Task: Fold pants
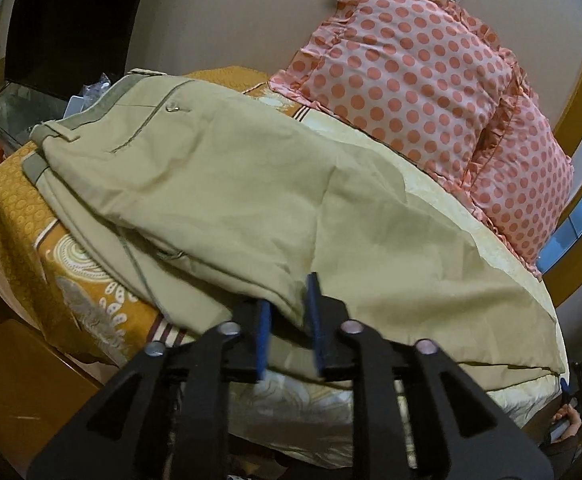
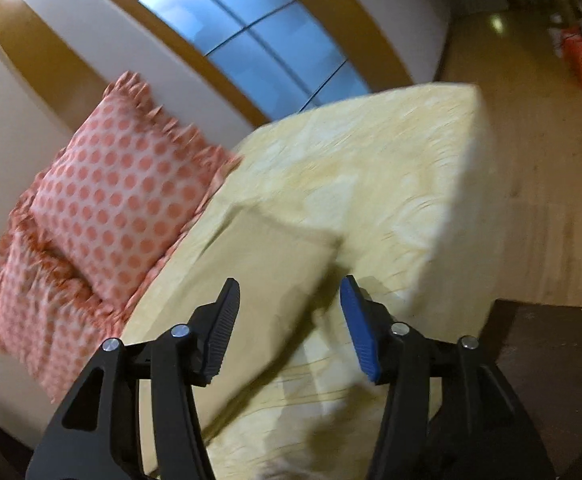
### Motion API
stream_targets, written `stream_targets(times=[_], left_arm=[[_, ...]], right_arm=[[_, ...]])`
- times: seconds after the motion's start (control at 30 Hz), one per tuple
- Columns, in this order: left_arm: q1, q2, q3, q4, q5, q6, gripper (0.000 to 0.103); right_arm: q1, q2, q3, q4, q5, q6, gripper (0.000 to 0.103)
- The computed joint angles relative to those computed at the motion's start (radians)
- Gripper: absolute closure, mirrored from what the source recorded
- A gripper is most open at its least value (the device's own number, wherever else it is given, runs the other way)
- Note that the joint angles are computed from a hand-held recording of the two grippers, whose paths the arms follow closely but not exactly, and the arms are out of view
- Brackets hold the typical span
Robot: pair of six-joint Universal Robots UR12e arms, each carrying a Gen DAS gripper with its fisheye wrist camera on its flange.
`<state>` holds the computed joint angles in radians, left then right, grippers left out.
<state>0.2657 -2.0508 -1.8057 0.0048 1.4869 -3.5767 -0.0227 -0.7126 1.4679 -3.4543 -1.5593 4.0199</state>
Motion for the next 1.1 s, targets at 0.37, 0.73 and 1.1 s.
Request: stream_targets(times=[0.37, 0.73, 1.1], left_arm=[[0.006, 0.020, -0.050, 0.122, 0.152, -0.083, 0.039], [0.027, 0.012, -0.059, 0.133, 0.169, -0.114, 0.032], [0.060, 0.016, -0.100, 0.233, 0.130, -0.180, 0.022]], right_arm=[[0.034, 0.061, -0.068, -0.075, -0.017, -0.259, 0.063], [0.036, 0.070, -0.099, -0.065, -0.029, -0.420, 0.100], [0.122, 0.178, -0.484, 0.011, 0.598, -0.598, 0.100]])
